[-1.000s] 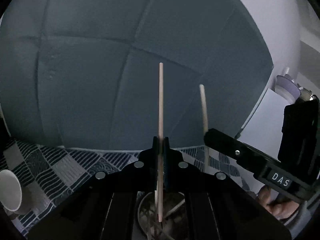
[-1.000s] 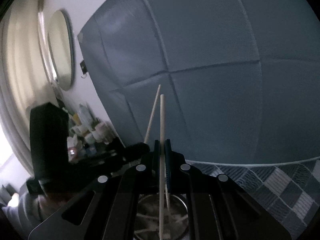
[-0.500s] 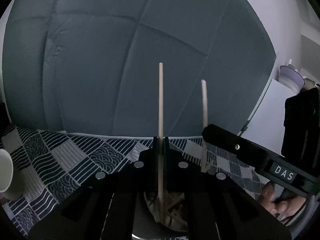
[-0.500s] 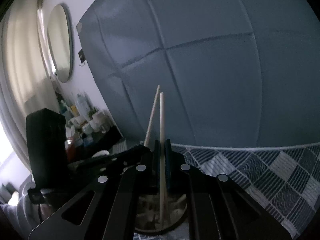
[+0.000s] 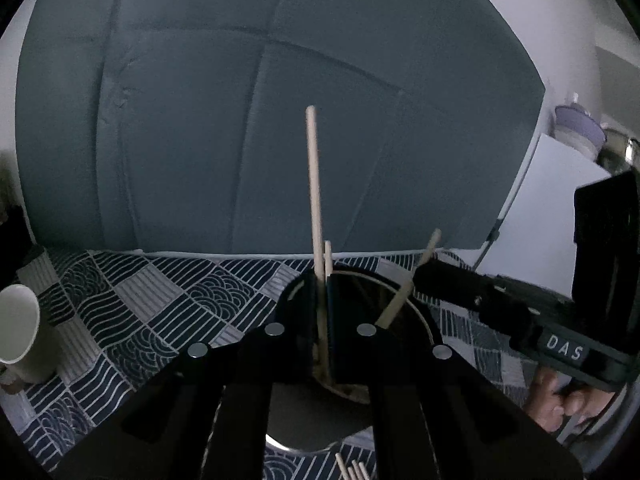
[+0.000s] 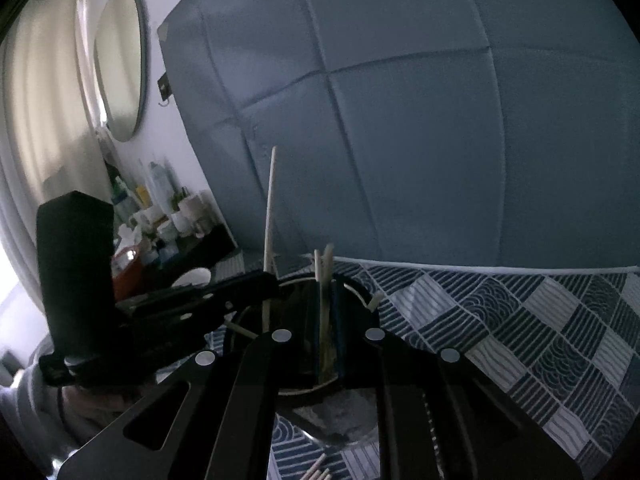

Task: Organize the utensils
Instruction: 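Open the left gripper to release its chopstick while the right gripper releases its own, then lower the left gripper to the remaining chopsticks while the right gripper follows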

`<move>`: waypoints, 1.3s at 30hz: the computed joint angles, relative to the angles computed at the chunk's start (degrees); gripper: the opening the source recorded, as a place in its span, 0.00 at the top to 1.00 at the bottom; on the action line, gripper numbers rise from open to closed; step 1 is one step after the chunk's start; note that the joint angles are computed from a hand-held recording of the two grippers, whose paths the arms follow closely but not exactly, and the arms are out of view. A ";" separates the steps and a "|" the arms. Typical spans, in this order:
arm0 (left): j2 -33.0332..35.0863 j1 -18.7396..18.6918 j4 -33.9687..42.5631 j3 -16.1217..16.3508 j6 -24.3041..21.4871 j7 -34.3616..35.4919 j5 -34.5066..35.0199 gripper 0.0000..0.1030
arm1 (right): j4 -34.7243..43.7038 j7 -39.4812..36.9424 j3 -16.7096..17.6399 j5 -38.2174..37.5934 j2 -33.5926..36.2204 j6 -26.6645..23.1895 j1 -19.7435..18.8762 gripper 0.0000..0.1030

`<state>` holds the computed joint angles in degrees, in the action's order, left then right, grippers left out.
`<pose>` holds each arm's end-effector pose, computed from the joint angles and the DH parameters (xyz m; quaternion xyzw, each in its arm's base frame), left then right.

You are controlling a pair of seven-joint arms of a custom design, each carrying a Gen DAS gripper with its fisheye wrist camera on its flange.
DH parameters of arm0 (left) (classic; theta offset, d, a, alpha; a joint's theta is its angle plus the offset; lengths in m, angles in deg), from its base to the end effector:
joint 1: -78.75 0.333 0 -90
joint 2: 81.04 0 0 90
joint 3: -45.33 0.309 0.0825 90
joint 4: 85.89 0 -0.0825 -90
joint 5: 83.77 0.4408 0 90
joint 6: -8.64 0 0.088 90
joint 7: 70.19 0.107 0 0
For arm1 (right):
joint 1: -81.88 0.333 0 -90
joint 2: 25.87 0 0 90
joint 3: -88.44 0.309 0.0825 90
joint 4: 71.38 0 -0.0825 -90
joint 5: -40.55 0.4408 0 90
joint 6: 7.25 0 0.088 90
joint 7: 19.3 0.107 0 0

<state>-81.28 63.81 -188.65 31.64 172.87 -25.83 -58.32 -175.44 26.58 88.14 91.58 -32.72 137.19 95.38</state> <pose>0.5714 -0.3395 0.6487 -0.5830 0.6198 -0.4735 0.2274 0.6156 0.1367 0.6646 -0.7313 0.4445 -0.1320 0.5002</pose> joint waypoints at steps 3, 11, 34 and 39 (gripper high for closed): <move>-0.96 -0.02 -0.95 -0.08 -0.11 -0.37 -0.09 0.93 | -0.92 0.21 0.02 -0.14 -0.85 0.52 0.02 0.92; -3.33 0.07 -0.35 -0.64 -8.06 -0.90 0.36 0.81 | -0.94 4.28 -0.02 -3.43 -1.73 1.64 -0.03 0.91; -9.76 0.06 -4.42 -1.53 -18.29 -0.31 -5.42 0.06 | -3.22 22.53 -0.61 -16.25 -3.28 5.83 -2.04 0.12; -10.92 -0.69 -7.01 -1.69 -20.04 0.39 -7.32 0.06 | -5.47 24.88 -0.76 -18.54 -4.01 3.96 -3.03 0.11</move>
<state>-92.20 63.12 -195.67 29.95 152.83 -25.44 -65.64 -180.90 51.46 87.37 73.03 -36.73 141.15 92.35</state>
